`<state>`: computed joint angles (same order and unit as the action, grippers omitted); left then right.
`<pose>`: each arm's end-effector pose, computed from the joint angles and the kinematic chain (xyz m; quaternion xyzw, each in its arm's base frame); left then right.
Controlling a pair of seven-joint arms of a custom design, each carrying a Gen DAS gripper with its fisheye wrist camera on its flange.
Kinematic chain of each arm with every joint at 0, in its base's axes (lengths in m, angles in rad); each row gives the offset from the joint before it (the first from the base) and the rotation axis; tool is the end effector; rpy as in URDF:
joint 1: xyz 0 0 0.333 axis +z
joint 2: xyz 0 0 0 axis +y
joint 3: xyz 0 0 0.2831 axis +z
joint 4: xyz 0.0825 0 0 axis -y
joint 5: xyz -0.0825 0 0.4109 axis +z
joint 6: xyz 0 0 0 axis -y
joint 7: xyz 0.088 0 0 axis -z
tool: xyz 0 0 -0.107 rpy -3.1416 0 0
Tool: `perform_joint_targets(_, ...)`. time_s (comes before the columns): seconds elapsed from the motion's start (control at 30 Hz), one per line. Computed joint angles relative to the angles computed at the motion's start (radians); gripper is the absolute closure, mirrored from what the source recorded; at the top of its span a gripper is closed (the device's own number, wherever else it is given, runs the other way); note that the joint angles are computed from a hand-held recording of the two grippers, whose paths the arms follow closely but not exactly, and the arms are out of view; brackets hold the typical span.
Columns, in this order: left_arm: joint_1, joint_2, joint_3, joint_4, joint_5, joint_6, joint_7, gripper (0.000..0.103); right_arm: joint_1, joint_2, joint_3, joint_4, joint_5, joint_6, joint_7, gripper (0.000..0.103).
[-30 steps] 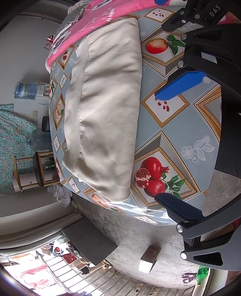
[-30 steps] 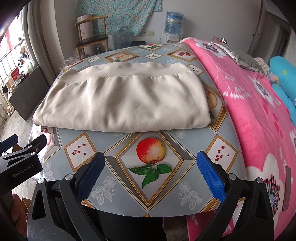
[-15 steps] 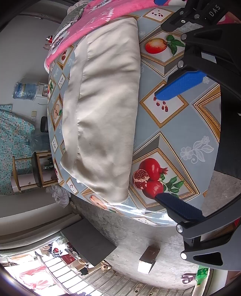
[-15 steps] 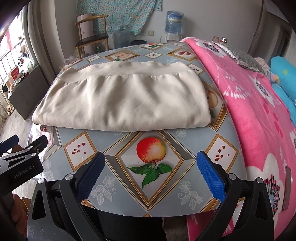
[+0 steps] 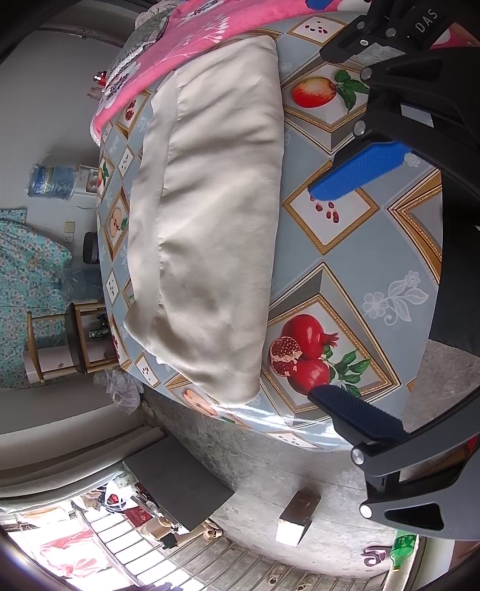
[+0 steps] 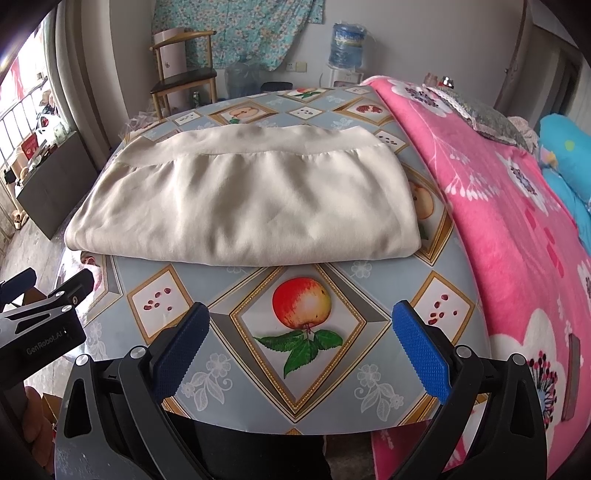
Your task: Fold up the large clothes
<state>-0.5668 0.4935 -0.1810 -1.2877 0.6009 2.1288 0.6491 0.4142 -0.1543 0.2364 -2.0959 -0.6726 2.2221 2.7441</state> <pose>0.5822 -0.4674 0.4775 -0.6696 0.6832 -0.1819 0.2275 0.4618 0.3313 0.4796 -0.6065 0.7235 -0.2860 0.1640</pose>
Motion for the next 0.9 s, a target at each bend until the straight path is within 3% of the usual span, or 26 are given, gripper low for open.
perform_joint_targets(0.9,-0.007,0.006,0.003,0.017,0.003,-0.011,0.0,0.005,0.0,-0.003,0.0,-0.002,0.002,0.0,-0.003,0.007)
